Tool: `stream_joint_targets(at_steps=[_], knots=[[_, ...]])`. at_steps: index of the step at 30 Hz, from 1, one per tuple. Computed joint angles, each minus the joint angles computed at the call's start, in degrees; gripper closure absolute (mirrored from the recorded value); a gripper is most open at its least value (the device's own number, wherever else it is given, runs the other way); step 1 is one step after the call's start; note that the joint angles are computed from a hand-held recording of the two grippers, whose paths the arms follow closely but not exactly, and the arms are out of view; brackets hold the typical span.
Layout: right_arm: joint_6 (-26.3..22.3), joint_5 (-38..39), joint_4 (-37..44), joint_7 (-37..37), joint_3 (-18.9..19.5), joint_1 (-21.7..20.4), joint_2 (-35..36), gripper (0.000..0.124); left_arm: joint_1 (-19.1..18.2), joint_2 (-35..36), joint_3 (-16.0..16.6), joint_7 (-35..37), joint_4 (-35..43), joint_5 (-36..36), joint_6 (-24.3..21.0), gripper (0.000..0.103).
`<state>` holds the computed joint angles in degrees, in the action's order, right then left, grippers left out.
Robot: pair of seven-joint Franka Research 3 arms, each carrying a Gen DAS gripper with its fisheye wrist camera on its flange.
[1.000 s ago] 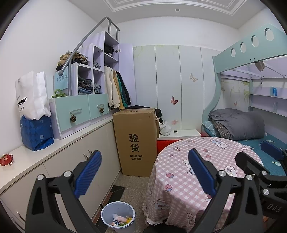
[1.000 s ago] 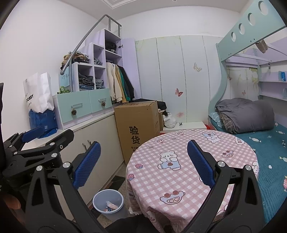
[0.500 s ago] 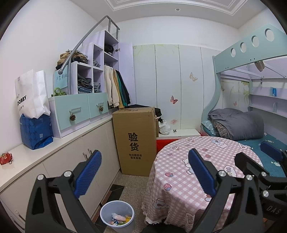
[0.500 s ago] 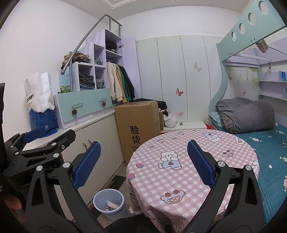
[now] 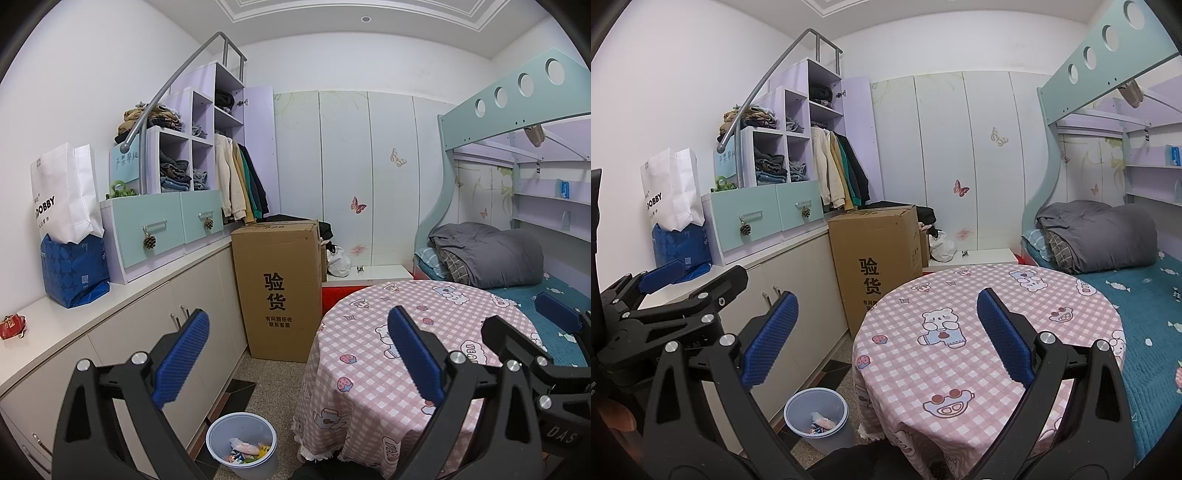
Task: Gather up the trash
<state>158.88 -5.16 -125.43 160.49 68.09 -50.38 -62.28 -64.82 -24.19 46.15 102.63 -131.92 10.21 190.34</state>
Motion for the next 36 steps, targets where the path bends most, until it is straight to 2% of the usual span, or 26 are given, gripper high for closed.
stream_joint_targets(at_steps=[36], knots=[[-0.02, 0.16, 0.37, 0.22, 0.23, 0.06, 0.28, 0.028, -1.12, -0.27, 1.14, 1.44, -0.10, -0.77, -0.22, 0.008]])
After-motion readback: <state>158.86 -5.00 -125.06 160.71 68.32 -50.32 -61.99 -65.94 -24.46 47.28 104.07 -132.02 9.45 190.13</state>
